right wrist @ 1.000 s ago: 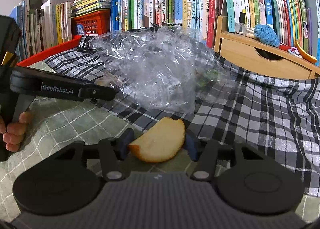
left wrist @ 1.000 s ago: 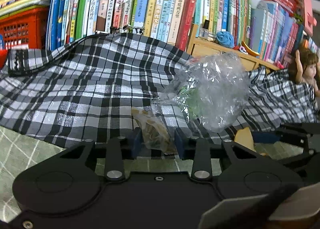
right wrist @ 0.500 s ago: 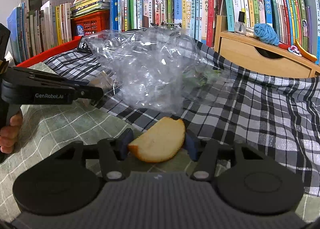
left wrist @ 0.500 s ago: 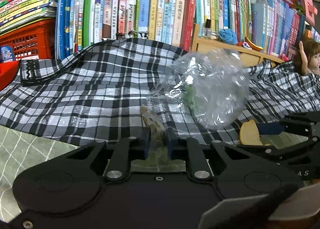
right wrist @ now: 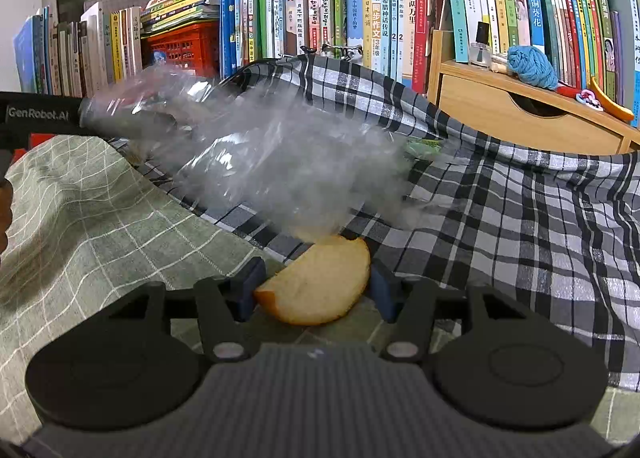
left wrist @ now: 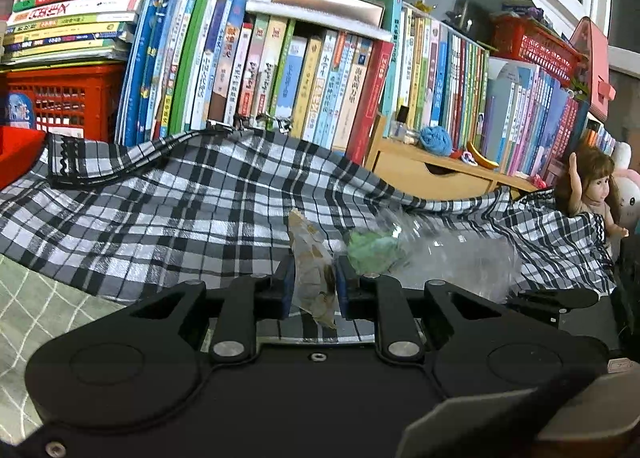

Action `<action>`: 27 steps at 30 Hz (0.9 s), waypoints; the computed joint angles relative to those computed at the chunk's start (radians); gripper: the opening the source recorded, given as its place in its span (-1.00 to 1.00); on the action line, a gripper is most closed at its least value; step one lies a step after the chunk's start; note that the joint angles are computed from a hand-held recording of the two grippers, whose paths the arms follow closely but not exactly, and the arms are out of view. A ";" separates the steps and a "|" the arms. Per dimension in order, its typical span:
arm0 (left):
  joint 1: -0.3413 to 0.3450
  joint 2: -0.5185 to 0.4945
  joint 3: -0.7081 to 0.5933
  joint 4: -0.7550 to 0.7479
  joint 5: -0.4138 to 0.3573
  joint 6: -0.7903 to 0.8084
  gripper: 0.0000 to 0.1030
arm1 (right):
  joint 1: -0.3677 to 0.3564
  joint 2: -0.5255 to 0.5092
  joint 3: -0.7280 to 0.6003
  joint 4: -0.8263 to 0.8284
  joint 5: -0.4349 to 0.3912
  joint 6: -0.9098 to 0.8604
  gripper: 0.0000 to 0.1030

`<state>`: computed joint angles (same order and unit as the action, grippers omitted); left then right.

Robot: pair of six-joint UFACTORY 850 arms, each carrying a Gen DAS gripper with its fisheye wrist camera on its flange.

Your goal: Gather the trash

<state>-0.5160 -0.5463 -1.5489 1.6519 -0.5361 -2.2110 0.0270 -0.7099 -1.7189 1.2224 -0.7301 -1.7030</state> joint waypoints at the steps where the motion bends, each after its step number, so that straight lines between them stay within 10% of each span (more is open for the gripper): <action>1: 0.002 0.004 0.005 0.013 0.009 -0.020 -0.63 | 0.000 0.000 0.000 0.000 0.000 0.000 0.23; 18: 0.007 0.100 0.128 0.262 -0.044 -0.392 -0.54 | -0.001 -0.002 -0.004 -0.002 -0.001 0.002 0.24; 27: 0.001 0.051 0.051 -0.022 -0.097 -0.074 0.71 | -0.001 -0.002 -0.003 -0.001 -0.001 0.001 0.34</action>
<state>-0.5148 -0.4949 -1.4977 1.6300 -0.6336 -2.2847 0.0263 -0.7119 -1.7224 1.2212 -0.7311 -1.7023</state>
